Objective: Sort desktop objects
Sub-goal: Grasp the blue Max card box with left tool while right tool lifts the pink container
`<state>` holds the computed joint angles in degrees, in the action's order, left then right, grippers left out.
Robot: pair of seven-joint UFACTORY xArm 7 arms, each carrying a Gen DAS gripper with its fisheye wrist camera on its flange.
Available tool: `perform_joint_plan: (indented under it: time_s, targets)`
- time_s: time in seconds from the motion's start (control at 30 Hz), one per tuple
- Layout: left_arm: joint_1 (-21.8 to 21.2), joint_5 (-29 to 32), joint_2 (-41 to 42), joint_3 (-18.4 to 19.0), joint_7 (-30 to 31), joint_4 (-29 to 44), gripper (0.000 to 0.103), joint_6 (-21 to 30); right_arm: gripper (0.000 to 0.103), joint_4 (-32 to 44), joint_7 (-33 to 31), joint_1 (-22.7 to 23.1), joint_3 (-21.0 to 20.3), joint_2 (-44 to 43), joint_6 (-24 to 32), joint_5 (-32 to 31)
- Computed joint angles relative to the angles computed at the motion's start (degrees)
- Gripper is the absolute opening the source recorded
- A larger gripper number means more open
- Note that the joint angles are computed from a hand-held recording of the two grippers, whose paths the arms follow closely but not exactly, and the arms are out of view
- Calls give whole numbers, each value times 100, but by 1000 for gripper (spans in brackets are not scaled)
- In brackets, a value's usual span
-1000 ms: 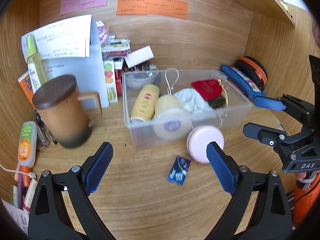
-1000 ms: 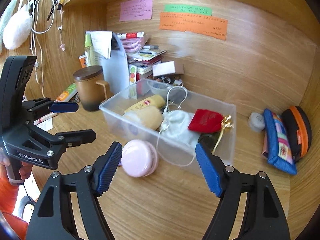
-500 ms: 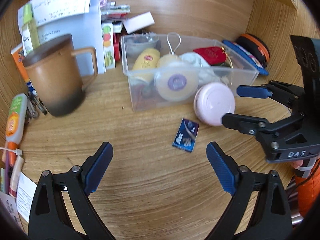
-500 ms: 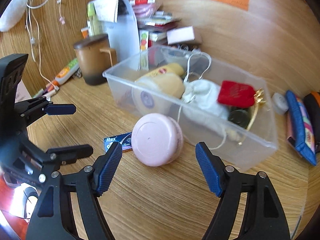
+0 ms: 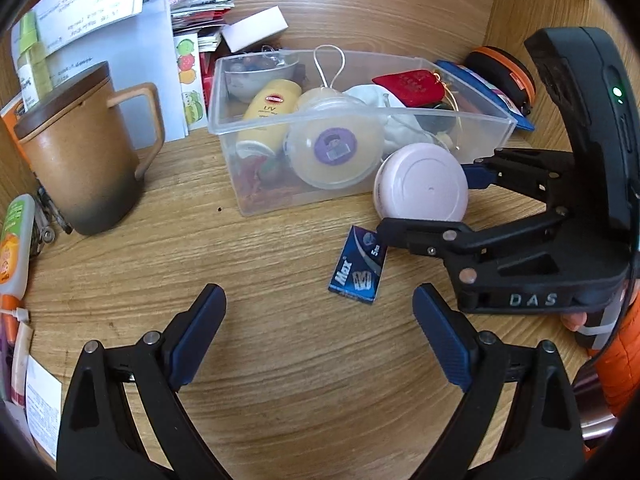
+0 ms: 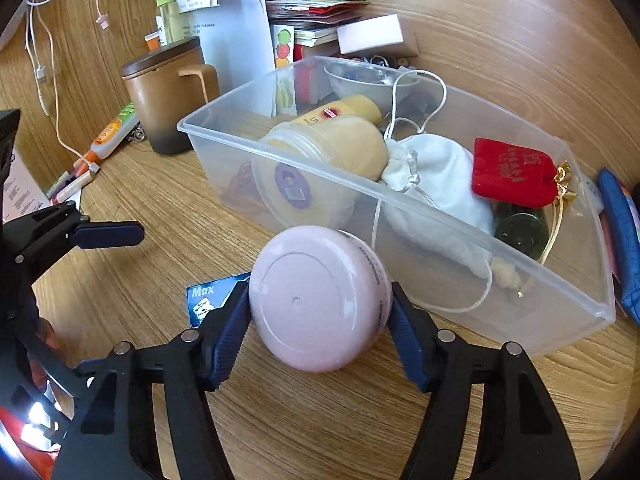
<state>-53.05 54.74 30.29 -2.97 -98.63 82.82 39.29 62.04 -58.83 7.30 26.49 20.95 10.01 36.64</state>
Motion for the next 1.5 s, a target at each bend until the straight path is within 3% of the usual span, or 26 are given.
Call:
perform_joint_plan:
  time_s: [0.2, 0.3, 0.5, 0.73, 1.03, 1.1, 1.5]
  targets:
    - [4, -200, 231, 1, 428, 362, 92, 185, 62, -200, -363, -347, 392, -95, -354, 325]
    - [30, -416, 388, -20, 768, 588, 83, 268, 62, -238, -909, -833, 818, -235, -208, 963]
    - [-65, -753, 668, 111, 1164, 964, 74, 371, 62, -350, -2038, -1257, 998, -656, 105, 2371]
    - [-155, -792, 760, 263, 1271, 1085, 71, 299, 62, -412, -2498, -1206, 543, -936, 564, 3076]
    - [-253, -827, 943, 313, 1508, 1388, 38, 300, 62, -515, -2677, -753, -130, -1126, 897, 3279]
    - [-266, -882, 975, 329, 1519, 1455, 27, 337, 62, -570, -2800, -644, -253, -1203, 938, 3397]
    - [-494, -710, 943, 465, 1146, 1473, 26, 498, 63, -799, -3138, 141, -1015, -1574, 984, 3813]
